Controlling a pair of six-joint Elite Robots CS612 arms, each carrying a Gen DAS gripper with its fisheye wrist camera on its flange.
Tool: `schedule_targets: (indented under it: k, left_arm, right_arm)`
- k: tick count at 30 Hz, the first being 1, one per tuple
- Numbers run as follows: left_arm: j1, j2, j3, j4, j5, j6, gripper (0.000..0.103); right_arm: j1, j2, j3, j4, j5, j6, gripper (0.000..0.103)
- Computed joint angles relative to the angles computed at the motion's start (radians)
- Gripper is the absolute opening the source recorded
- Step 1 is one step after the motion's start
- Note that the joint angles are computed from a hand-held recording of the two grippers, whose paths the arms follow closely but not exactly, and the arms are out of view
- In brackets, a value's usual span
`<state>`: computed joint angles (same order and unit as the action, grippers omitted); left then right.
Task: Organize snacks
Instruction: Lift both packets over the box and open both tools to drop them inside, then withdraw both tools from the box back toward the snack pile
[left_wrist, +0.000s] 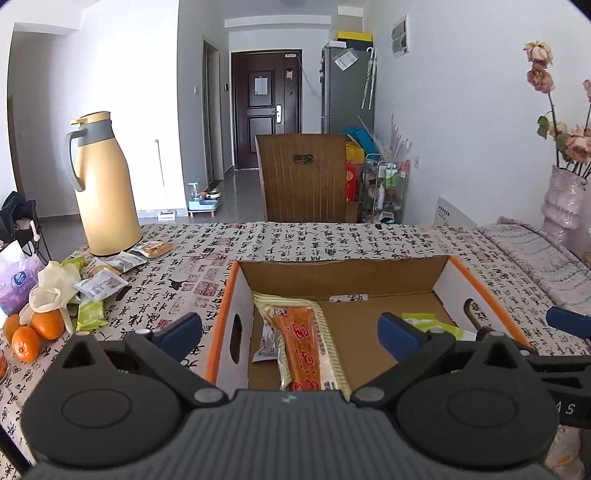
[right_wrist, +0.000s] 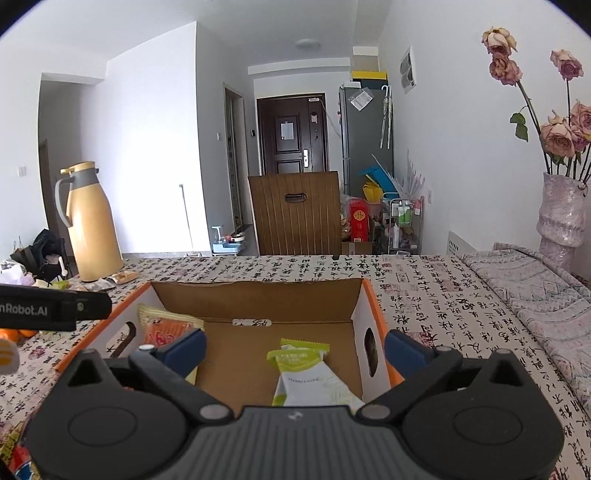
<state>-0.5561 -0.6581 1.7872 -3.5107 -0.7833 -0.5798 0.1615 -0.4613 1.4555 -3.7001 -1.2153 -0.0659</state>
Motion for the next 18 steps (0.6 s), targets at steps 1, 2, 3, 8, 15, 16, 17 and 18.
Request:
schedule_targets:
  k: [1, 2, 3, 8, 15, 16, 17, 18]
  left_arm:
    - [-0.002, -0.001, 0.006, -0.01, 0.001, 0.001, 0.103]
    - [-0.005, -0.002, 0.011, -0.018, 0.003, 0.0, 0.103]
    - [-0.008, -0.002, 0.017, -0.027, 0.005, -0.006, 0.103]
    - [-0.02, -0.003, 0.048, -0.073, 0.013, -0.012, 0.103]
    - [-0.039, -0.002, 0.102, -0.125, 0.027, -0.04, 0.103]
    - [-0.041, -0.002, 0.11, -0.129, 0.024, -0.044, 0.103]
    - [-0.043, -0.002, 0.117, -0.134, 0.023, -0.045, 0.103]
    - [-0.047, -0.001, 0.125, -0.141, 0.027, -0.046, 0.103]
  right_arm:
    - [-0.002, -0.003, 0.009, -0.008, 0.002, 0.001, 0.103]
    - [-0.002, -0.006, 0.017, -0.015, 0.002, 0.003, 0.103]
    - [-0.004, -0.009, 0.027, -0.022, 0.004, 0.005, 0.103]
    - [-0.013, -0.02, 0.07, -0.059, 0.015, 0.014, 0.103]
    - [-0.024, -0.03, 0.128, -0.11, 0.027, 0.02, 0.103]
    - [-0.025, -0.031, 0.135, -0.118, 0.026, 0.024, 0.103]
    - [-0.027, -0.031, 0.143, -0.126, 0.028, 0.028, 0.103]
    - [-0.029, -0.031, 0.149, -0.131, 0.031, 0.031, 0.103]
